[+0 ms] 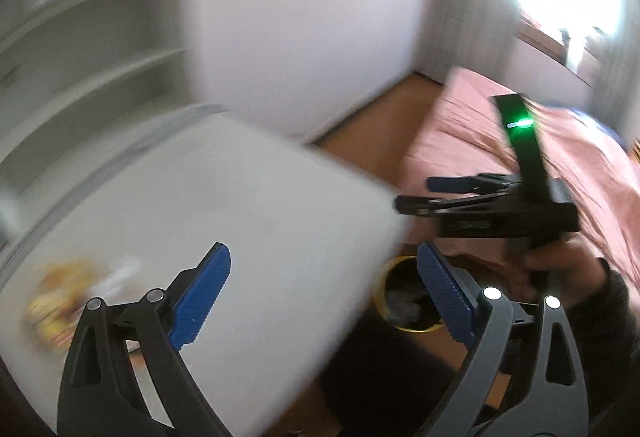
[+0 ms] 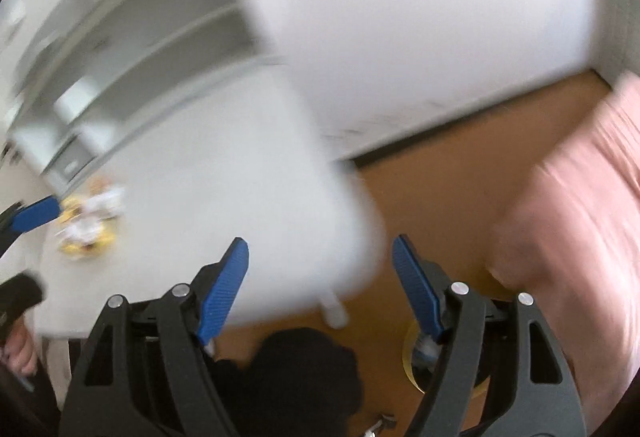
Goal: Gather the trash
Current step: 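Move both open grippers back toward the desk, then grasp the white plastic wrapper with the right gripper while the left grasps the puffed snacks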
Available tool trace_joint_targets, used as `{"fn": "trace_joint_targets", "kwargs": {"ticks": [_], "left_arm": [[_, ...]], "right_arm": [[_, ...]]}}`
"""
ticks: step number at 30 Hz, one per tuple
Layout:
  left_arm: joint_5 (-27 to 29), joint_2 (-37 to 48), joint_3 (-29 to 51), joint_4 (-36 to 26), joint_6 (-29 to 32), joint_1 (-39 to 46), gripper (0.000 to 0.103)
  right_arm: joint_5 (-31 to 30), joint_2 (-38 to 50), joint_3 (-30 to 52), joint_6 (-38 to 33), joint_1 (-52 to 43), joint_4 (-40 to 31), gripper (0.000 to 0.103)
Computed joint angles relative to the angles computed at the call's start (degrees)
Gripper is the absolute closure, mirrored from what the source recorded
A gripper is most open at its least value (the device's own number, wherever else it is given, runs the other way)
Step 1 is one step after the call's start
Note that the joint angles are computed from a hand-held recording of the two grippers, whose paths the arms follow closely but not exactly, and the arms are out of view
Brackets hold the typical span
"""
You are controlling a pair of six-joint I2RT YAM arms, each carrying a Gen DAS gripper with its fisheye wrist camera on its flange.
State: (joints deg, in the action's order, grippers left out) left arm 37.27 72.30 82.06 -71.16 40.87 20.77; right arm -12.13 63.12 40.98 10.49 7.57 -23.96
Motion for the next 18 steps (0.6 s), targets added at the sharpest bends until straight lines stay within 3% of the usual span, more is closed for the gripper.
{"fn": "trace_joint_targets", "kwargs": {"ticks": [4, 8, 12, 16, 18], "left_arm": [[2.3, 8.7, 6.9, -3.6, 10.2, 21.7, 0.011], [1.1, 18.9, 14.3, -3.0, 12.6, 34.3, 0.012], [-0.9, 27.6, 20.5, -1.3, 12.6, 40.7, 0.012], [0.0, 37.2, 31.6, -4.7, 12.5, 42.8, 0.012], [-0.3, 38.8, 32.7, -4.4, 12.7, 42.2, 0.012]], "right_arm": [[5.9, 11.2, 11.9, 1.5, 19.5, 0.7, 0.031], [9.3, 26.4, 27.2, -2.2, 32.3, -1.5, 0.04], [11.6, 35.9, 38.2, -4.3, 37.2, -4.8, 0.043], [10.4, 41.9, 46.0, -2.1, 37.1, -7.4, 0.043], [9.4, 44.5, 49.0, -1.2, 36.3, -9.2, 0.043]]}}
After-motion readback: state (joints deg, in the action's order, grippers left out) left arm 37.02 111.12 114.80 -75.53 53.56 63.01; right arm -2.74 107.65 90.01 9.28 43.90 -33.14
